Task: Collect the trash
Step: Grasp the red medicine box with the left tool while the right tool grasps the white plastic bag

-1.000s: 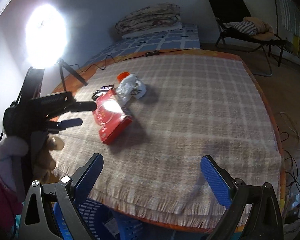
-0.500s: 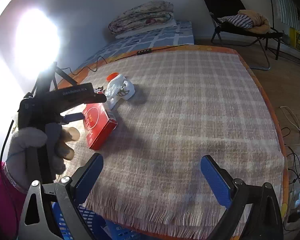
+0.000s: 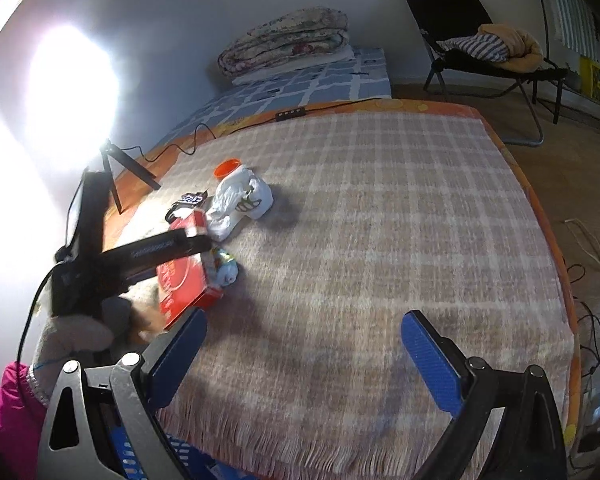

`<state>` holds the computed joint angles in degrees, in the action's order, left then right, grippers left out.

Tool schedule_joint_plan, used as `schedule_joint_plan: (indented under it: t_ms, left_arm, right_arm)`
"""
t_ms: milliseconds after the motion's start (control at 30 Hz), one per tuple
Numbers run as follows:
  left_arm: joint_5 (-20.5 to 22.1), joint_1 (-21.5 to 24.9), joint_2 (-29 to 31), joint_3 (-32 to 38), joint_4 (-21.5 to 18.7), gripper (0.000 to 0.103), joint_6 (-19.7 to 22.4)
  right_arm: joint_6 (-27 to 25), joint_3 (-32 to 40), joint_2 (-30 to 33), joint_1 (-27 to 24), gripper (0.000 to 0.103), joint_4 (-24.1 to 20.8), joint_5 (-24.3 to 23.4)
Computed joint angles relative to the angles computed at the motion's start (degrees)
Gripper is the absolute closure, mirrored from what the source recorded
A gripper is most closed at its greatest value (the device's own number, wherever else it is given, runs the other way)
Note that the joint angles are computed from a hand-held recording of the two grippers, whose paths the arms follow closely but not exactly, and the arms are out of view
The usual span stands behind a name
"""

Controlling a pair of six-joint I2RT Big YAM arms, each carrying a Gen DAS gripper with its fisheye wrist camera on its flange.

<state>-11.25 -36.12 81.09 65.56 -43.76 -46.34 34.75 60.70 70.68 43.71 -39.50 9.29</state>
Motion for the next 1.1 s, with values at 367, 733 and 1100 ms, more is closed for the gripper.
schedule_joint_plan:
  t_ms: [367,733,1100]
  left_arm:
    - [7.2,4.7,-6.21,-4.92,0.43,0.04,7.08]
    - [-0.56,-0.88,0.46,1.29,-5.76,0.008,5.62]
    - [0.93,1.66,-1.61,-2.17,0.12,0.014,11.84]
  right_arm:
    - [2.05,4.01,6.33,-3.91,0.004,5.33,-7.75]
    - [1.6,15.62,18.04,-4.36,0.004,4.84,-10.23]
    - [-0.59,27.96,29.44,-4.56,0.004,0.99,-10.84]
